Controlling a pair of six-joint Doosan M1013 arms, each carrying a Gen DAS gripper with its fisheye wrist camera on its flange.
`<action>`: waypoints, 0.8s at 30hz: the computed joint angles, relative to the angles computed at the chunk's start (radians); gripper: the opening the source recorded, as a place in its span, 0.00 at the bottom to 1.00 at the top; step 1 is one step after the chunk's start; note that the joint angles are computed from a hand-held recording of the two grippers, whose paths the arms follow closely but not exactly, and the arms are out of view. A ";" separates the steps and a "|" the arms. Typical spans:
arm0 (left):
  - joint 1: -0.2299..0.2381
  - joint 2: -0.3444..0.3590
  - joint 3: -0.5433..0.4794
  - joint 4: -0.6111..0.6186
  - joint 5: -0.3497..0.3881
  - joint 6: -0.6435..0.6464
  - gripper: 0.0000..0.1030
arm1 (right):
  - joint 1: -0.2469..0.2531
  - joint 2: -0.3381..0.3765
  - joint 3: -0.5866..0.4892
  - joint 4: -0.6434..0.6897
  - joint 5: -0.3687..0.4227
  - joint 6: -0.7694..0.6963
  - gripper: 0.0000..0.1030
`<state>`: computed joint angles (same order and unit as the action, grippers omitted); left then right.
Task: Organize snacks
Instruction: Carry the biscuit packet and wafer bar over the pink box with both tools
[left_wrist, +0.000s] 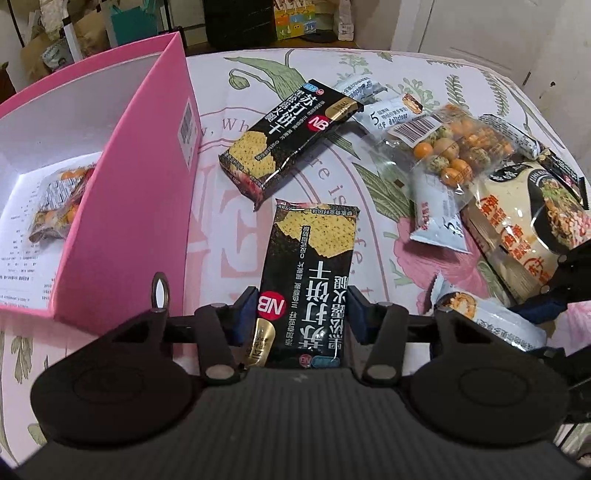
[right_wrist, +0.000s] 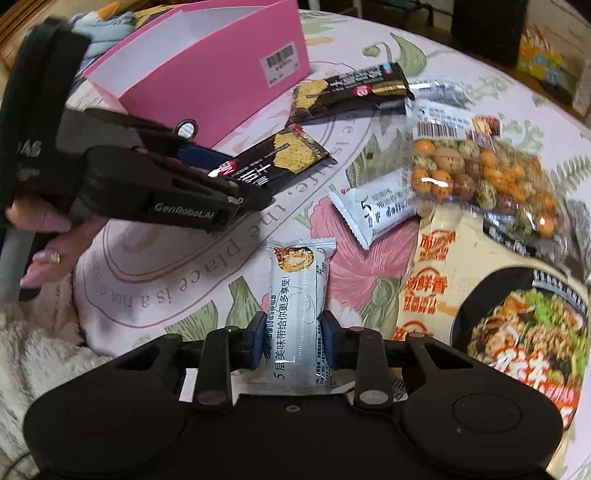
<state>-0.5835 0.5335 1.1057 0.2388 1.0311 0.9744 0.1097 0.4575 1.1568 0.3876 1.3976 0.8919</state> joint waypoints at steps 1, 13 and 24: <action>0.000 -0.003 0.003 -0.007 -0.001 0.001 0.48 | -0.001 0.002 -0.004 0.002 0.007 0.017 0.34; -0.016 -0.057 0.034 -0.021 0.008 0.031 0.47 | -0.013 -0.014 -0.020 0.042 0.086 0.125 0.31; -0.017 -0.140 0.084 -0.054 0.072 0.078 0.47 | -0.006 -0.085 0.019 0.127 0.080 0.044 0.32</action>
